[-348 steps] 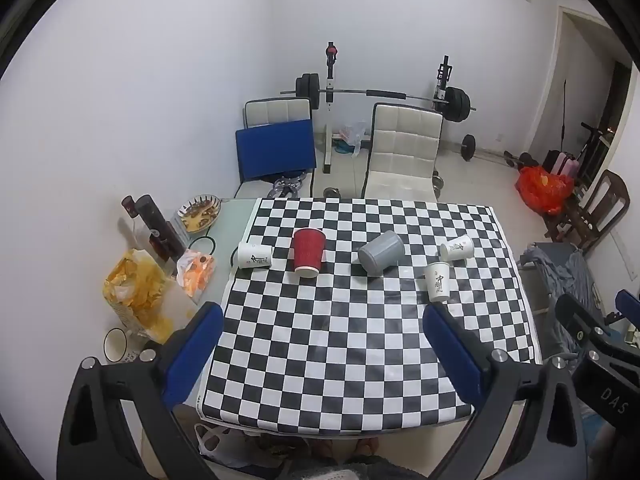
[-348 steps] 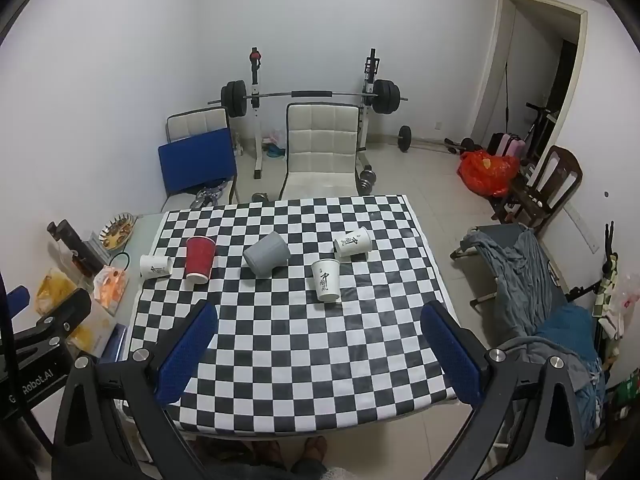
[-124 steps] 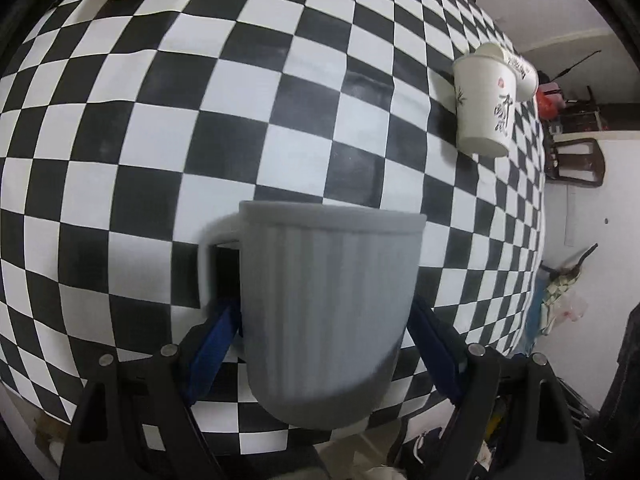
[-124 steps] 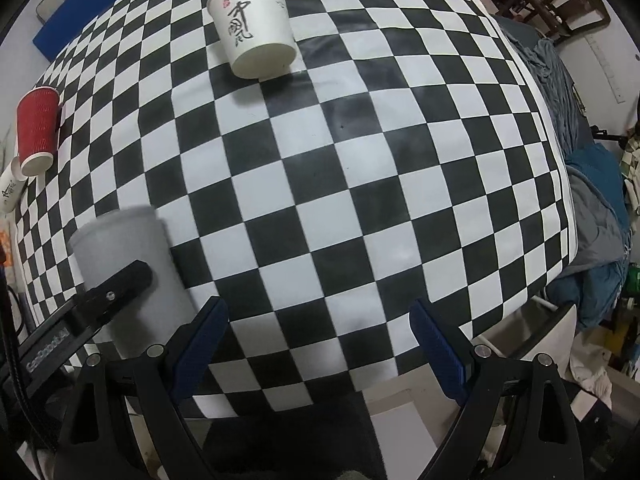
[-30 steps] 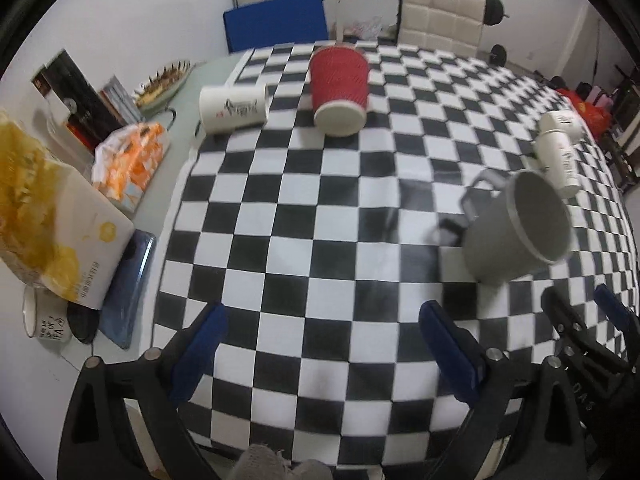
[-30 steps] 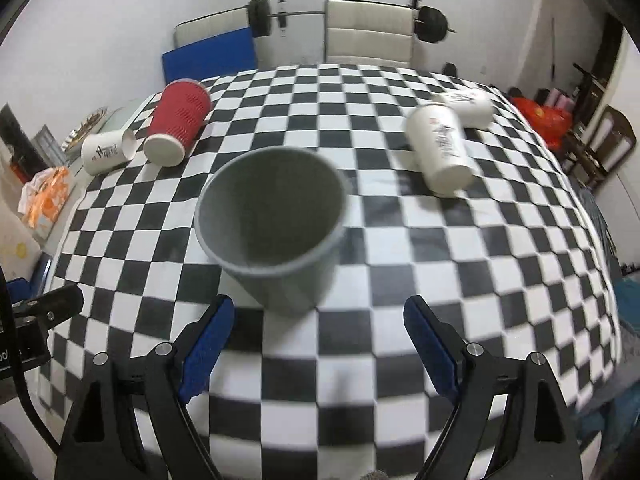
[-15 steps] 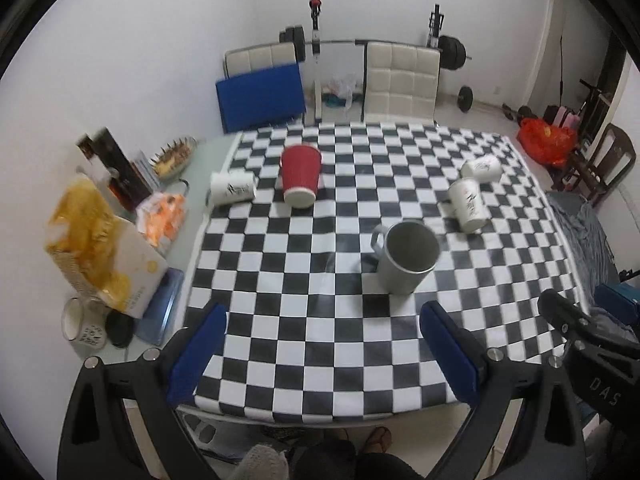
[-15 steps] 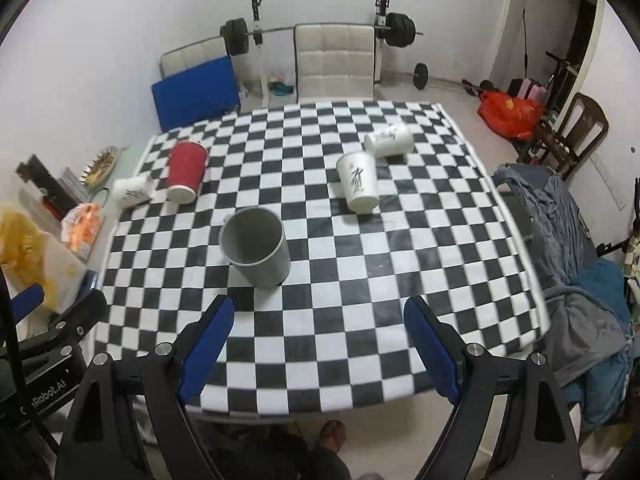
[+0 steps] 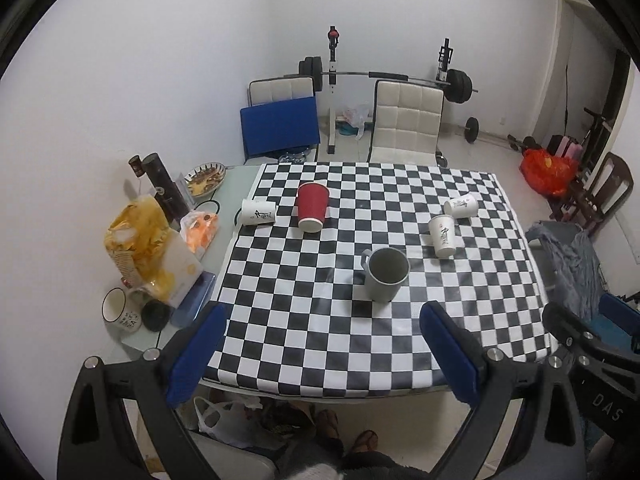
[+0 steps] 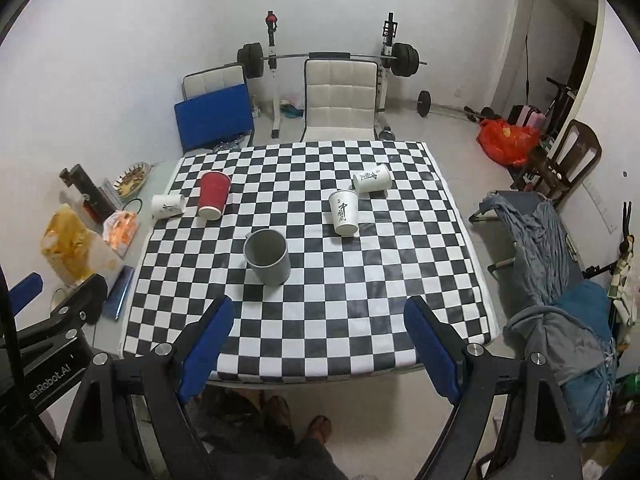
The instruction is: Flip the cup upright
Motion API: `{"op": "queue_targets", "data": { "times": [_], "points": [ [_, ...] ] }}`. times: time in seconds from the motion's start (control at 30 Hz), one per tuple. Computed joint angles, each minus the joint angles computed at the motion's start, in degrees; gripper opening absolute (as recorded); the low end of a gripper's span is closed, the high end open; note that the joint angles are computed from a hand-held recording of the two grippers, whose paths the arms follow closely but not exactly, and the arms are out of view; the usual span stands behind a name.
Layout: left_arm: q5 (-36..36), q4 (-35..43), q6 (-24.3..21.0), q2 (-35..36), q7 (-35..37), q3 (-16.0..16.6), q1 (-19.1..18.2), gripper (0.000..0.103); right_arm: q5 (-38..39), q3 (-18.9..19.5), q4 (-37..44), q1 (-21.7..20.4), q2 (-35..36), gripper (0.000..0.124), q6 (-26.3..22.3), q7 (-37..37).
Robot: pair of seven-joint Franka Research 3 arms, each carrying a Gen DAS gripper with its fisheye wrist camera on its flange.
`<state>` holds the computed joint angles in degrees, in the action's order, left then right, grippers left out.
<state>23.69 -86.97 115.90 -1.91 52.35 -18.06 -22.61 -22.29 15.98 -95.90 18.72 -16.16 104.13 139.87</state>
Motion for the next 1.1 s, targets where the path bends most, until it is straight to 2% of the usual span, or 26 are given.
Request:
{"op": "queue_targets", "data": {
  "times": [0.2,0.37,0.7,0.8,1.1],
  "points": [
    [-0.01,2.86,-3.48,-0.03,-0.23,-0.62,-0.7,0.099,0.97,0.23,3.06,0.07,-0.78,0.089,-2.71,-0.45],
    [1.29,4.38,-4.17,-0.01,-0.69,-0.9,-1.15,0.099,1.06,0.67,5.76,-0.17,-0.8,0.089,-4.39,-1.24],
    [2.7,9.53,-8.36,2.36,-0.4,-0.94,-2.22,0.099,0.42,0.72,12.31,0.17,2.46,0.089,-8.95,-2.49],
    [4.07,11.52,-9.93,3.61,-0.65,-0.89,-2.84,0.099,1.23,-0.24,12.77,0.5,2.96,0.089,-9.26,-2.82],
    [5.4,13.83,-11.02,5.48,-1.28,-0.12,-3.97,0.099,0.51,-1.2,14.26,0.86,4.26,0.089,-10.14,-3.01]
  ]
}}
